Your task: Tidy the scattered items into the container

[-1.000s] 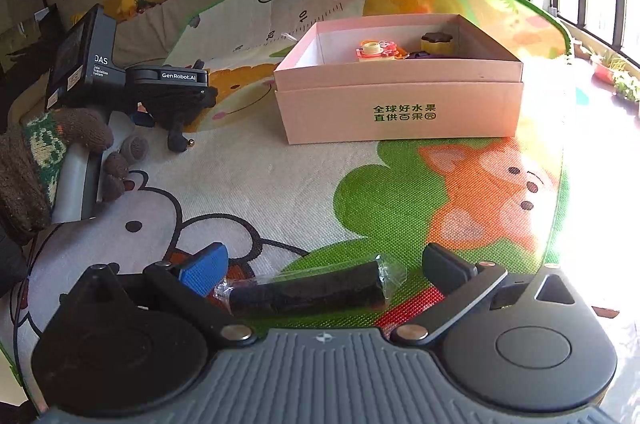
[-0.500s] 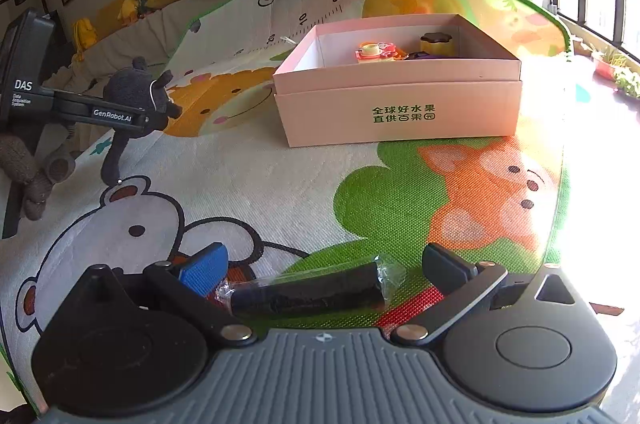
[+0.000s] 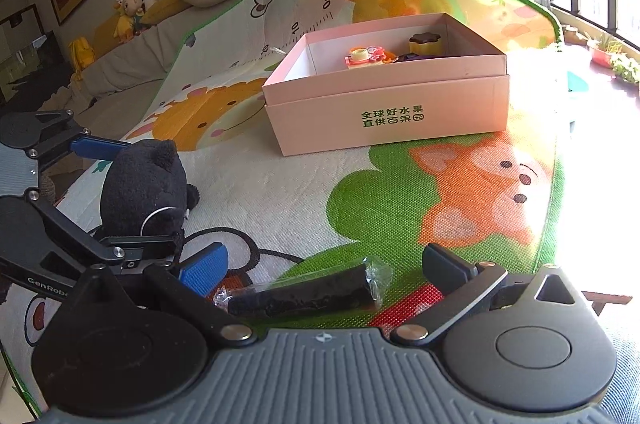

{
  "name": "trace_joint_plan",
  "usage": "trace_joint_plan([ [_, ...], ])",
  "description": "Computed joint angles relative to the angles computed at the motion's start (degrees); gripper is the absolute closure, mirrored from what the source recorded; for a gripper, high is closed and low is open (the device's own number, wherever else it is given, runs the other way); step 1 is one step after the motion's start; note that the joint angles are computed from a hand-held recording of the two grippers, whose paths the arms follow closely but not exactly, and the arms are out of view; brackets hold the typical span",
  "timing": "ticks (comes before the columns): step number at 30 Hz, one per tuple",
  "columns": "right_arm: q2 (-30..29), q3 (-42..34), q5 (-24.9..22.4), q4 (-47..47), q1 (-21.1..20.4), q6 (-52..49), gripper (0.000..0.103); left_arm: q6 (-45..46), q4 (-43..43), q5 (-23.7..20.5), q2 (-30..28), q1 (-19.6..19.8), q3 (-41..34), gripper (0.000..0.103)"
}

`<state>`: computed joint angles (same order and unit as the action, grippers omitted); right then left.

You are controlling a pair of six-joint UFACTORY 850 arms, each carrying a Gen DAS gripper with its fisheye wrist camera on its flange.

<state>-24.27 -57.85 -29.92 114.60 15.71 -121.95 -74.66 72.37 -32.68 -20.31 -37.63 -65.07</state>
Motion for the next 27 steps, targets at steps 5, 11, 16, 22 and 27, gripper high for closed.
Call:
trace_joint_plan([
  [5,-0.34,-0.31,-0.29,0.58,-0.27,1.07,0.0,-18.01,13.28,6.45,4.08,0.14,3.72,0.005],
  [11,-0.9,-0.78,-1.82,0.39,-1.01,4.34,0.0,-38.68,25.92,9.59,4.13,-0.12,5.77,0.005],
  [16,-1.36,-1.53,-2.17,-1.35,-1.3,7.08,0.0,-45.2,20.09,-2.33,6.84,-2.64,9.0,0.002],
  [22,-0.24,-6.09,0.25,-13.09,2.18,13.51,0.0,-46.43,9.29,-10.25,10.02,-4.9,13.96,0.0],
  [27,-2.7,-14.71,0.27,-25.58,7.84,25.36,0.0,-55.61,16.26,-5.99,12.38,-4.78,18.22,0.0],
])
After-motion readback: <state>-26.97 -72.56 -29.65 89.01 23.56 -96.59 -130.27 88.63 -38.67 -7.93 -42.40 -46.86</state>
